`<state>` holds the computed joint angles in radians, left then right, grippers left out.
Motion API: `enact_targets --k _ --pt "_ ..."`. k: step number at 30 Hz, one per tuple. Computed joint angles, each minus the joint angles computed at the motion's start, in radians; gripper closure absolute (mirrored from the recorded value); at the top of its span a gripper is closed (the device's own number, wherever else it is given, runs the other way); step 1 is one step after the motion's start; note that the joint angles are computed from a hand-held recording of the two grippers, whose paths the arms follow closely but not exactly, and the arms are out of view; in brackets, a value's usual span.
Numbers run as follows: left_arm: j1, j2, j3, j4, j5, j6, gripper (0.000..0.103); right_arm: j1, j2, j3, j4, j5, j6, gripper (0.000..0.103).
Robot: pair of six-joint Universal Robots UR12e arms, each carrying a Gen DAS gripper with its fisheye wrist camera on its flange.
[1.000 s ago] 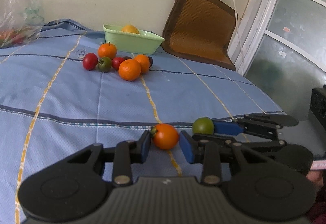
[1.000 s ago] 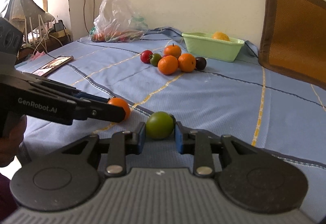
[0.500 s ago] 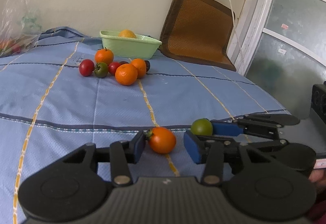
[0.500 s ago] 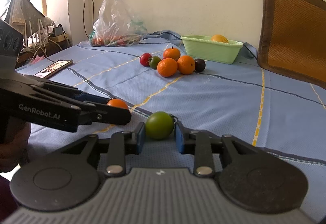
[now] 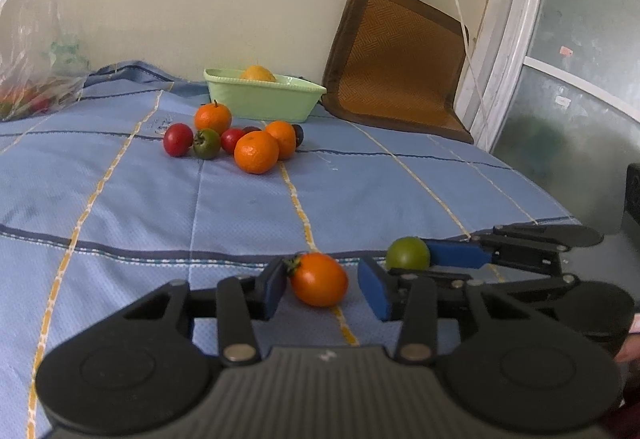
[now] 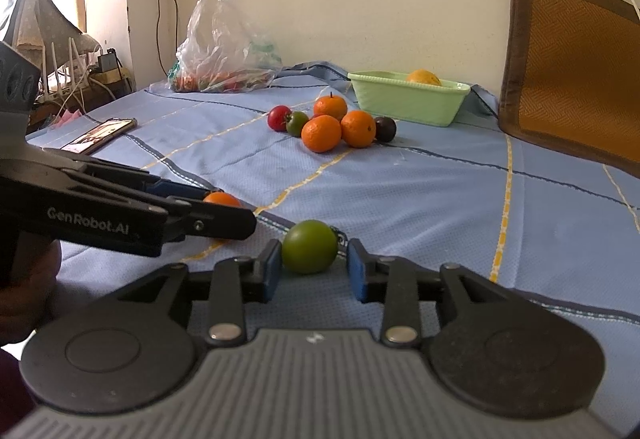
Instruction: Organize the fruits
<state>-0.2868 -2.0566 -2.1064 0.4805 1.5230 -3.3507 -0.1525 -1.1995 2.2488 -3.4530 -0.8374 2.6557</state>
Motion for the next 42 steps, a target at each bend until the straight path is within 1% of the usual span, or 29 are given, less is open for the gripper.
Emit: enact_targets --k 3,4,5,9,11,13,15,16,18,19,20,22,24,27,29,31,33,37,40,42 --pt "-0.004 -0.002 0.002 0.0 0.016 0.005 0.072 0.0 0.002 -0.001 -0.004 -0.002 -0.008 0.066" --pt "-0.004 -0.002 0.001 0.001 0.014 0.004 0.072 0.001 0.003 0.0 -0.009 -0.002 -0.012 0.069" --pt "-0.003 -0.002 0.001 0.001 0.014 0.005 0.072 0.0 0.003 0.0 -0.01 0.001 -0.02 0.07" --pt "-0.003 0.0 0.001 -0.002 0.012 0.009 0.072 0.002 0.004 0.003 -0.019 -0.003 -0.024 0.07" --pt "0.001 0.004 0.0 -0.012 -0.005 0.01 0.072 0.002 0.003 0.002 -0.016 -0.002 -0.024 0.07" --pt "0.014 0.013 -0.003 -0.032 -0.06 0.009 0.072 0.002 0.0 0.003 -0.006 0.0 -0.024 0.07" --pt "0.027 0.023 -0.002 -0.065 -0.115 0.007 0.072 -0.002 -0.007 -0.005 0.04 0.017 -0.025 0.07" --pt "0.036 0.029 0.0 -0.087 -0.147 0.007 0.072 -0.006 -0.013 -0.013 0.085 0.035 -0.022 0.07" --pt "0.055 0.037 0.008 -0.123 -0.205 -0.001 0.072 -0.02 -0.024 -0.045 0.216 0.087 -0.018 0.07" --pt "0.063 0.04 0.016 -0.136 -0.221 -0.003 0.072 -0.024 -0.024 -0.06 0.249 0.1 -0.007 0.07" --pt "0.069 0.041 0.026 -0.143 -0.224 -0.002 0.072 -0.024 -0.022 -0.074 0.254 0.101 0.007 0.07" --pt "0.079 0.039 0.055 -0.155 -0.215 -0.002 0.072 -0.02 -0.009 -0.106 0.232 0.093 0.033 0.07" --pt "0.089 0.031 0.093 -0.163 -0.203 0.0 0.072 -0.01 0.014 -0.143 0.181 0.076 0.064 0.07" --pt "0.095 0.004 0.171 -0.184 -0.146 0.02 0.072 0.008 0.056 -0.206 0.109 0.056 0.103 0.07" --pt "0.103 -0.021 0.233 -0.211 -0.131 0.021 0.072 0.021 0.091 -0.259 0.075 0.045 0.142 0.07" --pt "0.108 -0.048 0.298 -0.246 -0.101 0.016 0.072 0.037 0.131 -0.317 0.04 0.016 0.186 0.07" --pt "0.114 -0.077 0.361 -0.287 -0.077 0.009 0.072 0.057 0.167 -0.374 0.02 -0.031 0.225 0.07" --pt "0.122 -0.133 0.478 -0.389 -0.041 0.012 0.072 0.09 0.226 -0.472 0.019 -0.127 0.257 0.07" --pt "0.122 -0.165 0.54 -0.464 -0.015 0.029 0.072 0.101 0.254 -0.525 0.072 -0.161 0.271 0.07" --pt "0.123 -0.181 0.567 -0.495 -0.006 0.04 0.072 0.107 0.268 -0.549 0.097 -0.181 0.269 0.07"
